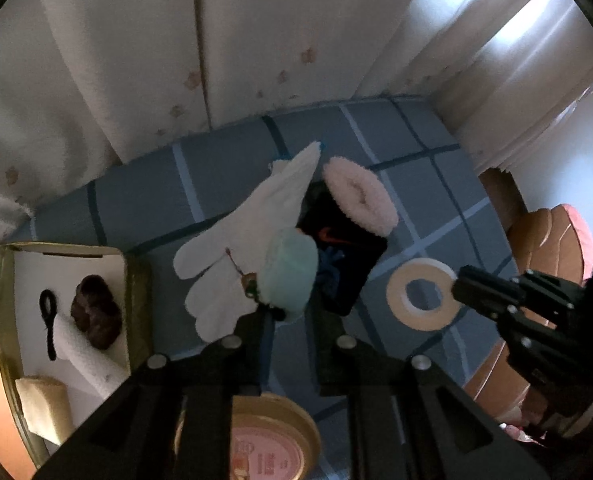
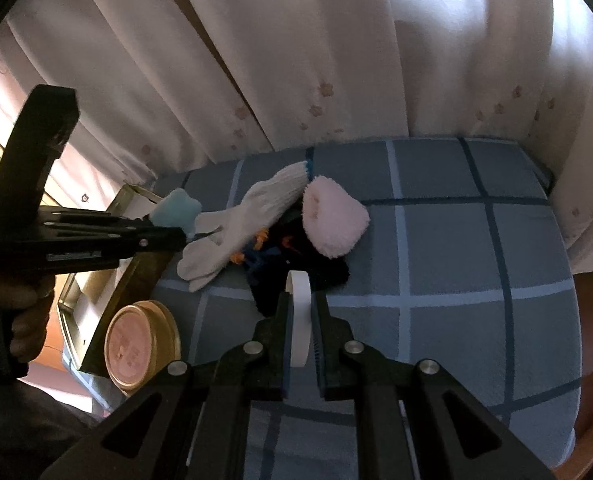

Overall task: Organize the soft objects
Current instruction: 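Grasp the mint-green plush with the left gripper while the right gripper holds the tape roll, then carry the mint plush and tape roll in both grippers over the tray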

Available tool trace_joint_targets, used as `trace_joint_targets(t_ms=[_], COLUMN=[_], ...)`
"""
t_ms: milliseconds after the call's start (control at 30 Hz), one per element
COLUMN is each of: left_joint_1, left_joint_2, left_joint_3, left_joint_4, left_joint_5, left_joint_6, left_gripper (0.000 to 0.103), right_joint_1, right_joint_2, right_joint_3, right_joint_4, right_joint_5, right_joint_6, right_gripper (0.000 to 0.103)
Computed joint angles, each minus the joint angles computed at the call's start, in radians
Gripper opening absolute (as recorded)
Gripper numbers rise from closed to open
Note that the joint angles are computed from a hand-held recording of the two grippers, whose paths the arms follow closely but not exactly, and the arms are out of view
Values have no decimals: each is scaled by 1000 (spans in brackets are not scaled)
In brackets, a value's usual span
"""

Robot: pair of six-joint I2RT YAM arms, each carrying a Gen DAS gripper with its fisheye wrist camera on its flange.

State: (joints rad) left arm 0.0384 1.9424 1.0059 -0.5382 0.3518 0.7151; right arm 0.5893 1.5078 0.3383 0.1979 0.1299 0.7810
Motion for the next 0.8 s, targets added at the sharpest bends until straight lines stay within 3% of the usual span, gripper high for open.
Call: trace_joint_targets(t_ms=[433,800], left_joint_1=[80,175], left_joint_2=[-85,-96], left_joint_3=[11,77], left_joint_4=[-73,-127], left_joint_5=[63,103], left_joint_6=[47,98], left_gripper=[12,12], right_joint_1=[34,74], right_joint_2=[-57,1], right_joint_3=[33,137], right_joint_4=[-56,-64], right_joint_5=[61,87], right_joint_6=[24,-13], right_gripper=[10,10])
